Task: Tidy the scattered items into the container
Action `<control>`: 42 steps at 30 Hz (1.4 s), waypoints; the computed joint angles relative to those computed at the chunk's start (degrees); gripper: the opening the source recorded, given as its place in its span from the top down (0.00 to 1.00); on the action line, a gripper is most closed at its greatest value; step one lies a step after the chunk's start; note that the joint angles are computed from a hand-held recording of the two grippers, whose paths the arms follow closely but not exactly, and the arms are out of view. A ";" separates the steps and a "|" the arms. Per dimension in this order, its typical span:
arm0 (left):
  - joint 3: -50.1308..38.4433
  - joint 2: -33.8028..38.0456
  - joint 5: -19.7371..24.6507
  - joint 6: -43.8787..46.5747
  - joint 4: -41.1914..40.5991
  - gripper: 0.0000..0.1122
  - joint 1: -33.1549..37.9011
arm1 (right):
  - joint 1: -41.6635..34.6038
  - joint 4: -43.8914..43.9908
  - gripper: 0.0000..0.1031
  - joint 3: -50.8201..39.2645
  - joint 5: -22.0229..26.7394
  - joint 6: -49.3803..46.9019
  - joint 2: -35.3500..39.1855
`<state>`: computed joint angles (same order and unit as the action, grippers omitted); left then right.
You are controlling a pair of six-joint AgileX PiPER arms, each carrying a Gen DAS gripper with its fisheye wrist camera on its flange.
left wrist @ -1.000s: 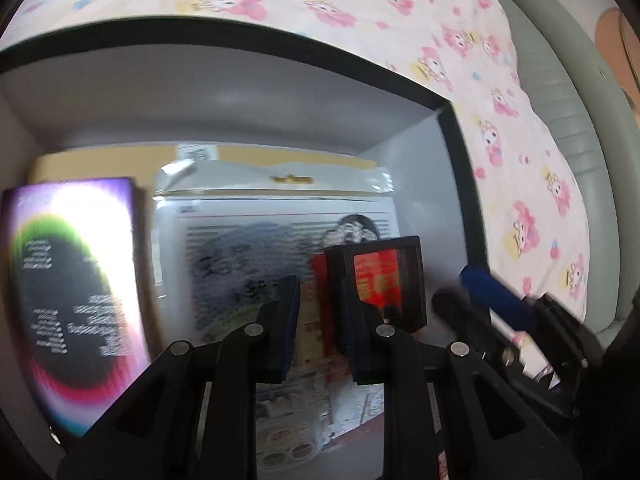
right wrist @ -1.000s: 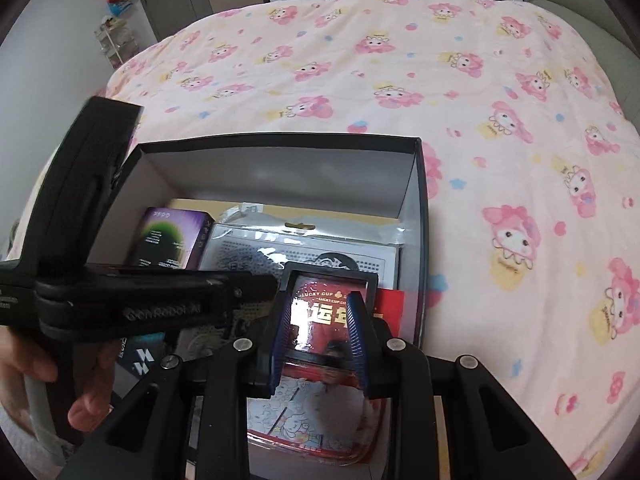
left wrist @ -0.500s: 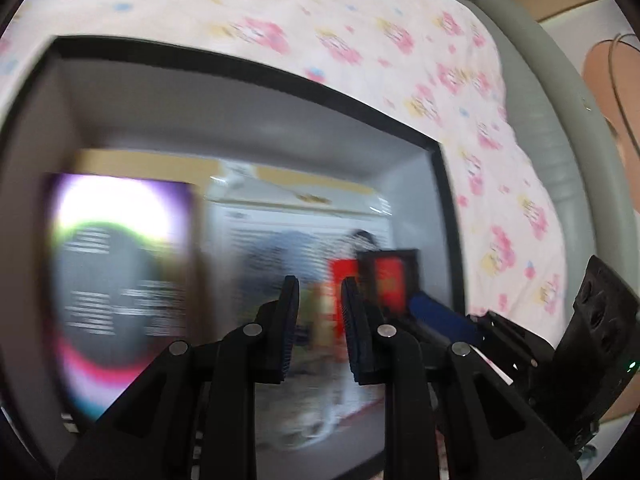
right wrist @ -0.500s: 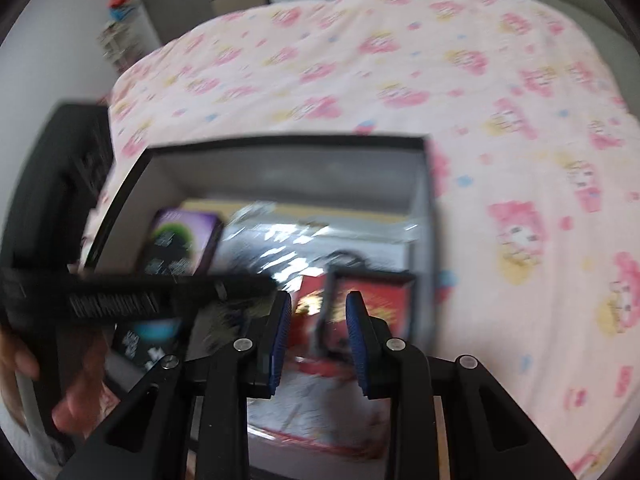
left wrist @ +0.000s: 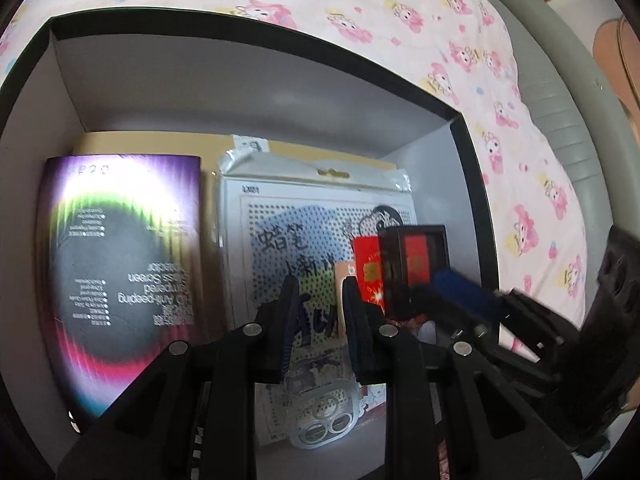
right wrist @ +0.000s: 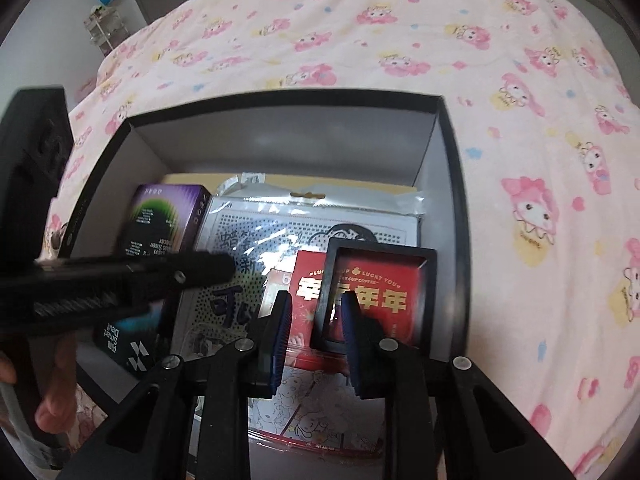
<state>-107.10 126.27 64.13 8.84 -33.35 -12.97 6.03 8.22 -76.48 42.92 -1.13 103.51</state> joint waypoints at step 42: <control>39.69 -53.72 -12.90 -9.10 25.07 0.74 -6.83 | 29.35 -28.01 0.78 13.90 5.86 37.40 -34.48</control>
<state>-67.41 72.55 51.23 -0.26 -8.28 -19.80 35.38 -19.79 -62.58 48.78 36.27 69.03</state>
